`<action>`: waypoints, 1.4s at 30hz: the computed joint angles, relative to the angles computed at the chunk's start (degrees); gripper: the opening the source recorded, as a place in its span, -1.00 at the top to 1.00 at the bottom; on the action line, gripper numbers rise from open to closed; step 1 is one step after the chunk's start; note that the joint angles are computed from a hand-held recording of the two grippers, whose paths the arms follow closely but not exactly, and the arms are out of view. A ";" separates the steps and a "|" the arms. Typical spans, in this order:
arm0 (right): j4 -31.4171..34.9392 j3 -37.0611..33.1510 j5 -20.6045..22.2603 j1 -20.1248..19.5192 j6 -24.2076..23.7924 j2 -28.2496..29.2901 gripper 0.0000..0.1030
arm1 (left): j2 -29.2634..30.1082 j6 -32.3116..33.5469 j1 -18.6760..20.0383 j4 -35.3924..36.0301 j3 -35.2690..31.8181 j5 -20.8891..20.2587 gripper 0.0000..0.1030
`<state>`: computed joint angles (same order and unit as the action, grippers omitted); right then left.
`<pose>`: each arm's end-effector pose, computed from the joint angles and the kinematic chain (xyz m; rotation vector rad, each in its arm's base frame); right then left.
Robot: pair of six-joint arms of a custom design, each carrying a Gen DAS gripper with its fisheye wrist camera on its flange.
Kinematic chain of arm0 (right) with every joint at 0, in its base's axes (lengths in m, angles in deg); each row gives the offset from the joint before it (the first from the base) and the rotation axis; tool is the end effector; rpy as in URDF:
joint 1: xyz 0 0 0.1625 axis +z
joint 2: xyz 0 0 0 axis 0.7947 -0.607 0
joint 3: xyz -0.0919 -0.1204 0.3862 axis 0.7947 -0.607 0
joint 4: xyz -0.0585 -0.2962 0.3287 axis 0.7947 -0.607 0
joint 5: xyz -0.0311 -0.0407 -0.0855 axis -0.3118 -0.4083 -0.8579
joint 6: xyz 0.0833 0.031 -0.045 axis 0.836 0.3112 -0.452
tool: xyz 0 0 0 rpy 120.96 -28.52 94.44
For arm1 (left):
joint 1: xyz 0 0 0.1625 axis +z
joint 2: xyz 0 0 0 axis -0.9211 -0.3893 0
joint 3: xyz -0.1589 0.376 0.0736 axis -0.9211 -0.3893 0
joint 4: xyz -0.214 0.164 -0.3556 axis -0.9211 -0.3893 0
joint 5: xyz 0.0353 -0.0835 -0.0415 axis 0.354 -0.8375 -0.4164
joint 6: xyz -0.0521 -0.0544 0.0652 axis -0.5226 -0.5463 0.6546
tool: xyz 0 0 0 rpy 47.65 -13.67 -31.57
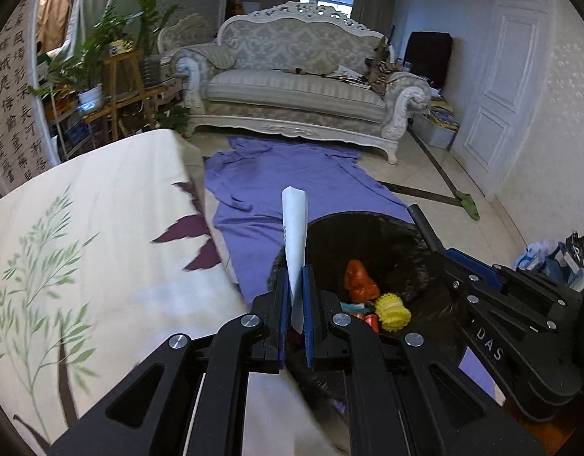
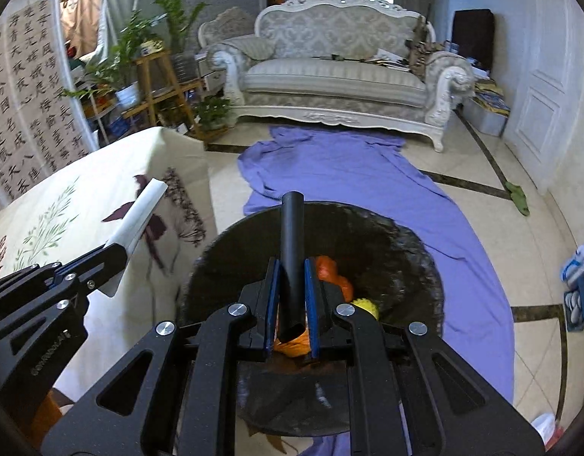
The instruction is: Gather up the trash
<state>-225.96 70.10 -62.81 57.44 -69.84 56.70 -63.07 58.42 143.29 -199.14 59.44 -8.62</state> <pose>0.2906 -0.5710 -0.1646 0.6008 -2.3428 0.8668 0.0654 -0.5340 0.2380 0.3651 2.3120 -0.9752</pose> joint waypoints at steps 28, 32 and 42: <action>-8.13 1.49 -1.51 -1.43 -0.52 0.32 -0.19 | 2.35 1.99 -1.66 -9.32 1.08 5.33 -0.42; -9.40 2.77 -1.51 -0.76 -0.79 0.01 -0.31 | 0.65 1.43 -2.32 -9.83 2.81 6.20 -0.47; -12.82 6.82 -1.55 1.42 -0.67 -1.09 -0.36 | -3.44 0.87 -3.78 -11.38 7.58 8.11 -0.54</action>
<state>-238.78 76.93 -64.36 58.86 -70.51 55.61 -66.50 59.29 139.51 -210.51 67.02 -0.50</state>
